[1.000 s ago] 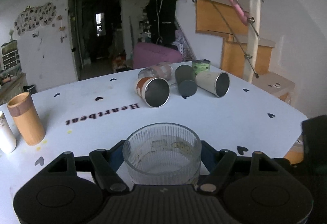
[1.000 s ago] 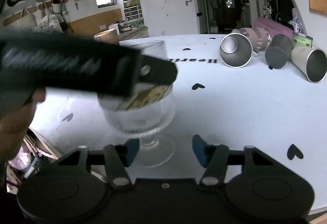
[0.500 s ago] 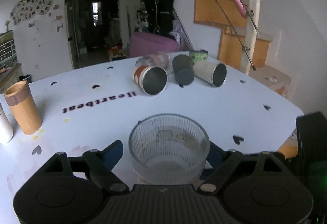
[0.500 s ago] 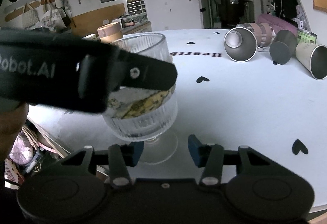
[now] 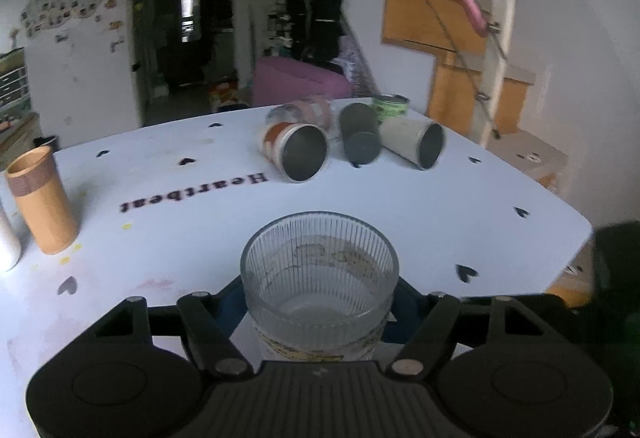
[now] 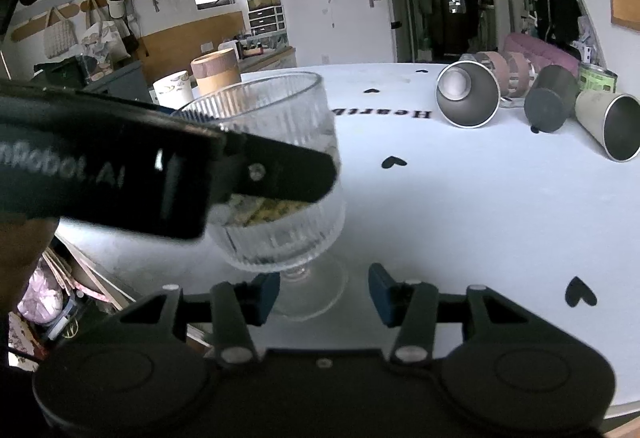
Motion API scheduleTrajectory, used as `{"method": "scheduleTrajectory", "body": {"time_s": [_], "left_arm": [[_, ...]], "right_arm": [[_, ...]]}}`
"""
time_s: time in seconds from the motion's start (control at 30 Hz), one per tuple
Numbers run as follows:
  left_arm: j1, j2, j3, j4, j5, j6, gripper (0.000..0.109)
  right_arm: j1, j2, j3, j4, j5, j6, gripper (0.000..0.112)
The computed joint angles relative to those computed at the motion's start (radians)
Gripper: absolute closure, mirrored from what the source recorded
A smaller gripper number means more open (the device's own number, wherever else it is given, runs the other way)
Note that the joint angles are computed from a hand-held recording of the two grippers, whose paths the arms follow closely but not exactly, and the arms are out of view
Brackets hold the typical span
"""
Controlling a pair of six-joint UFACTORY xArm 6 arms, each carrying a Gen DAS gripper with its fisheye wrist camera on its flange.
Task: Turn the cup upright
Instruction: 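Rotate the glass upright with the left tool and release the right tool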
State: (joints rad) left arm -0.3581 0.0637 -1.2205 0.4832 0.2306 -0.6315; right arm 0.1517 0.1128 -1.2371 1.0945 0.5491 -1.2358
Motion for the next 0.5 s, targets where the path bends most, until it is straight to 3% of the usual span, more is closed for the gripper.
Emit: {"method": "scheduleTrajectory", "body": {"time_s": [0.27,0.5], "left_arm": [[0.079,0.12,-0.179,0.204,0.124,-0.235,0.035],[0.158,0.321,-0.455,0.307,0.241,-0.381,0.035]], "right_arm": [[0.0,-0.001,0.002,0.019,-0.021,-0.016,0.059],[-0.001,0.002,0.002,0.013,-0.033,-0.001,0.059]]}}
